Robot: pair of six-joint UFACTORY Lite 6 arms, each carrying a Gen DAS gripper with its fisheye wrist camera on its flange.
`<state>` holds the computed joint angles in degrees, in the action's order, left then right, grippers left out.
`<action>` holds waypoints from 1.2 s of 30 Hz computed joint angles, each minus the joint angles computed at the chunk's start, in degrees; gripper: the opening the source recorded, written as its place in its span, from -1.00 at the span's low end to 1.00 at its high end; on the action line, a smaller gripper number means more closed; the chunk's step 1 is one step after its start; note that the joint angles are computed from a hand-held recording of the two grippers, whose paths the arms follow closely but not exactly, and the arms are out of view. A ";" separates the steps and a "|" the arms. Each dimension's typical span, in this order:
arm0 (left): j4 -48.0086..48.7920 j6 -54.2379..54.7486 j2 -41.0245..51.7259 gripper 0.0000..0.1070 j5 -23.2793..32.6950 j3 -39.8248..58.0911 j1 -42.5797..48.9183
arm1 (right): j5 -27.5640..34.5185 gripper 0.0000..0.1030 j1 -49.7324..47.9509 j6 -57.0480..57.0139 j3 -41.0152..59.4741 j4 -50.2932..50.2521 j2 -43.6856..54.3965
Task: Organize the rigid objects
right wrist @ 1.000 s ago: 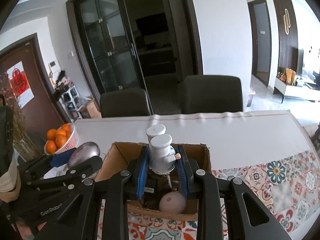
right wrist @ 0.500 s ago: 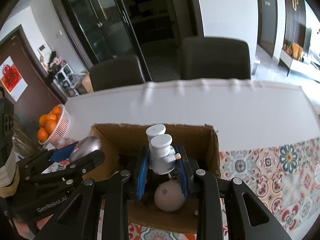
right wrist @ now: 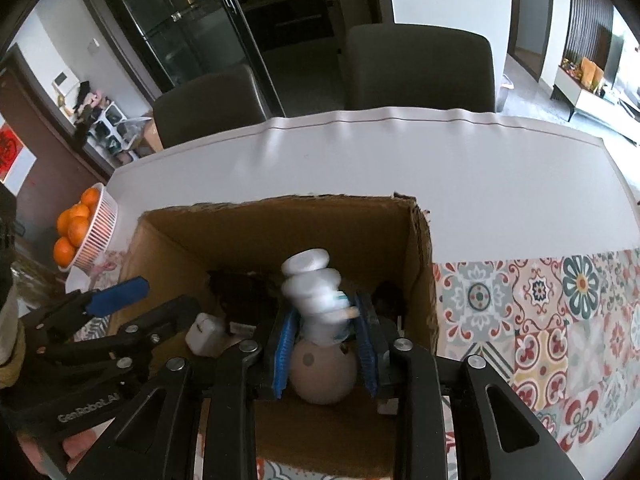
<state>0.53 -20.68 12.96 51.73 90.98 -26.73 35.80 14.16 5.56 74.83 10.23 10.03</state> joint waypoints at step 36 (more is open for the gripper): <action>41.74 -39.23 -36.07 0.93 24.91 -12.58 -35.30 | 28.79 0.58 39.05 56.40 -10.08 -48.95 -38.20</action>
<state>42.27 -59.91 -23.11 76.63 78.40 -62.03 64.60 53.21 61.96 64.76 -38.72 -28.17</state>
